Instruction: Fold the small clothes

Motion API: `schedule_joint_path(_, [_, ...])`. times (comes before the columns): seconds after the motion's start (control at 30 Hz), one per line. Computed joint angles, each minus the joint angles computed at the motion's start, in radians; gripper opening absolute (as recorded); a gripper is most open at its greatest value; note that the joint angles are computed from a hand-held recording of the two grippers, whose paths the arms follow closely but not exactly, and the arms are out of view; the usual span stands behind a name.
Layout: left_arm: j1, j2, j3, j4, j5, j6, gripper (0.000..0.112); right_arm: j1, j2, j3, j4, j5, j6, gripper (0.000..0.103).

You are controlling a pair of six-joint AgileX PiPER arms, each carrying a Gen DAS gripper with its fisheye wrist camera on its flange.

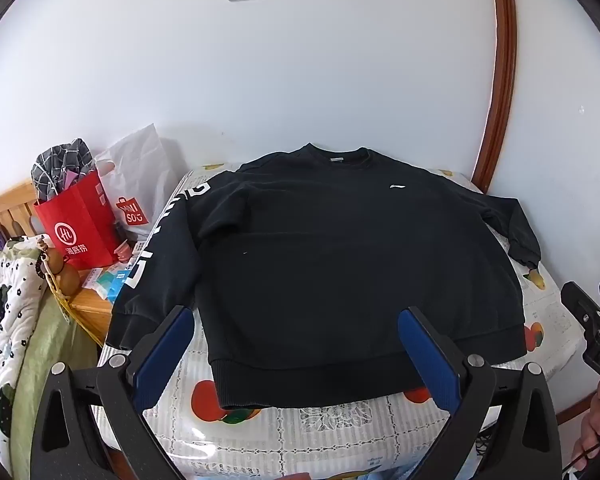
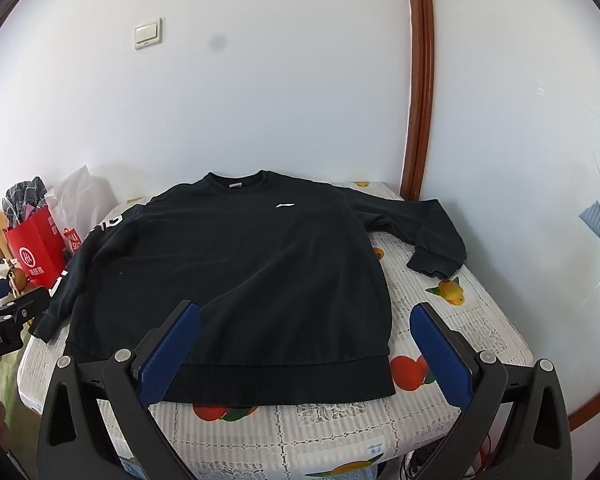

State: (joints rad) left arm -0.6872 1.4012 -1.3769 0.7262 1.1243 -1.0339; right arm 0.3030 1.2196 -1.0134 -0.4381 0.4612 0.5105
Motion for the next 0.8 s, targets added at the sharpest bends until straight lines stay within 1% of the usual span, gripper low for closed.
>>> schedule_joint_path(0.37, [-0.008, -0.021, 0.018, 0.017, -0.006, -0.028, 0.103, 0.001, 0.004, 0.01, -0.026, -0.013, 0.024, 0.103])
schedule_joint_path(0.43, [0.006, -0.013, 0.005, 0.004, -0.017, -0.009, 0.103, -0.002, 0.008, 0.01, -0.029, -0.017, 0.022, 0.103])
schedule_joint_path(0.53, [0.003, -0.012, 0.003, 0.014, -0.017, -0.014, 0.103, 0.015, -0.005, 0.009, -0.052, -0.002, 0.042, 0.103])
schedule_joint_path(0.57, [0.002, -0.014, 0.01, 0.019, -0.022, -0.02, 0.103, 0.006, -0.004, 0.0, -0.031, 0.0, 0.018, 0.103])
schedule_joint_path(0.8, [0.005, -0.013, 0.006, 0.02, -0.029, -0.016, 0.103, -0.004, -0.003, -0.013, -0.02, 0.003, 0.013, 0.103])
